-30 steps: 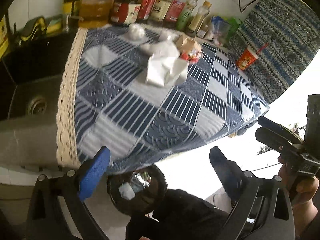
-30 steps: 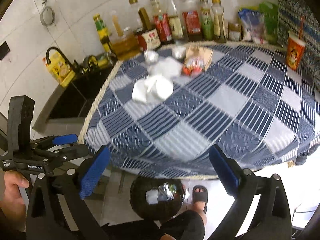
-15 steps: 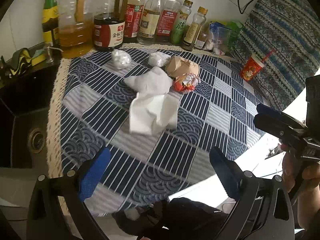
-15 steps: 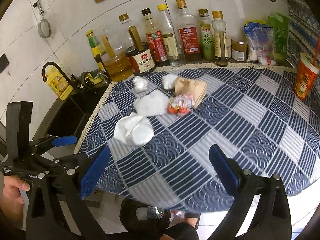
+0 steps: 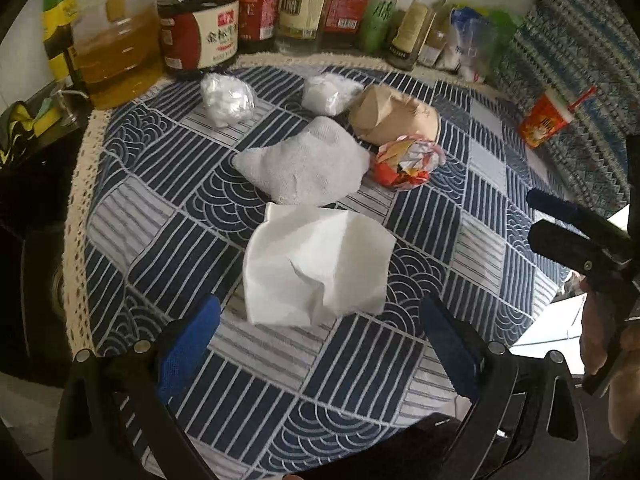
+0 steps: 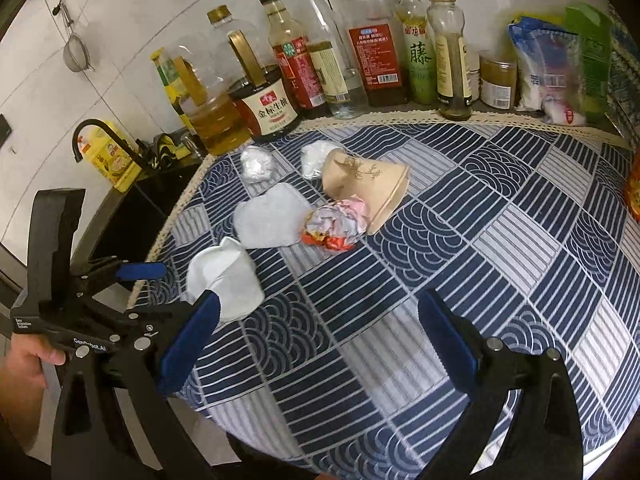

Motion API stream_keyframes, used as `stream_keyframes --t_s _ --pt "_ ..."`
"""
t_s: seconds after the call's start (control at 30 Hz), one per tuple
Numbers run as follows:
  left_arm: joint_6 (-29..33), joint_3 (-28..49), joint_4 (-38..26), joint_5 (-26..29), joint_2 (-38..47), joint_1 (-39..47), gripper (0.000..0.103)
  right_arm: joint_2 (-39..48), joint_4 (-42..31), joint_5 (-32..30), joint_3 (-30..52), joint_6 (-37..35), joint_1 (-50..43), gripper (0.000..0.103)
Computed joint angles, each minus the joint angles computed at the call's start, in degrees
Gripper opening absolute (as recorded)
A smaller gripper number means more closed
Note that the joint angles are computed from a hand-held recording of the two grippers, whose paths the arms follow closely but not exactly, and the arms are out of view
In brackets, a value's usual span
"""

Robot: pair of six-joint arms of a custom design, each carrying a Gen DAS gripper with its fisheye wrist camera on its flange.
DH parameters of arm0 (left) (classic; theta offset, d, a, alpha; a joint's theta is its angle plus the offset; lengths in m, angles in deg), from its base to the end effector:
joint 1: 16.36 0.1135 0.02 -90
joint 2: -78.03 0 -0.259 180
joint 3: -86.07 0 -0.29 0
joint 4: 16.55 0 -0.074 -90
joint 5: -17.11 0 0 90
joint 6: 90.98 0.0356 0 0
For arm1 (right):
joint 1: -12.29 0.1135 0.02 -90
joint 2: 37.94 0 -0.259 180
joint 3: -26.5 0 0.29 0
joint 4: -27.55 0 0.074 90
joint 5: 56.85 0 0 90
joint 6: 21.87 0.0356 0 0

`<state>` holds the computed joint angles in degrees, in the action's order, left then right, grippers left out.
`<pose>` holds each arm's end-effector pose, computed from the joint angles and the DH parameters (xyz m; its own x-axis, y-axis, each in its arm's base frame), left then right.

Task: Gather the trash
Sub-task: 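Grasp the flat white tissue with the left tool while the right tool grasps the pink-orange wrapper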

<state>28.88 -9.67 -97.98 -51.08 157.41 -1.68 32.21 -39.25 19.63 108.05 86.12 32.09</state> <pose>0.2801 0.0597 0.2886 -0.8914 0.2443 -0.3816 0.3369 0.9206 -0.1976 0.2588 0.1020 0.3250 -0.8769 0.0035 -0.4806 -0.1929 0.9134 0.3584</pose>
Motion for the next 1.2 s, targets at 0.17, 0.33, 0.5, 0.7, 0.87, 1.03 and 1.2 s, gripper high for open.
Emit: stream_keyframes --t_s 0.17,0.33,0.5,0.7,0.87,1.03,1.2 --pt "-1.9 0.3 2.0 -3.2 2.9 -2.8 0.096 4.2 1.7 -2.9 1.0 -2.5 -2.2 0.098" --pt "-4.8 1.4 2.7 -5.6 5.9 -4.2 0.096 8.9 3.6 -6.2 2.8 -4.0 -3.6 0.098" --pt "-6.4 2.7 2.8 -5.9 7.8 -4.4 0.095 12.7 5.0 -8.6 4.5 -5.0 -4.4 0.093" --pt "-6.8 2.6 3.3 -5.6 8.7 -4.0 0.088 16.3 6.1 -9.8 6.2 -5.8 -4.5 0.085" --pt "-7.3 2.0 3.6 -5.2 8.6 -4.0 0.079 18.7 6.1 -9.5 7.4 -7.0 -3.8 0.074" --pt "-7.8 1.2 4.0 -5.0 7.8 -3.7 0.078 20.6 5.6 -8.2 8.6 -7.4 -3.1 0.067" --pt "-7.7 0.5 3.8 -4.9 6.5 -3.2 0.078 21.9 4.8 -6.4 9.2 -7.6 -2.3 0.052"
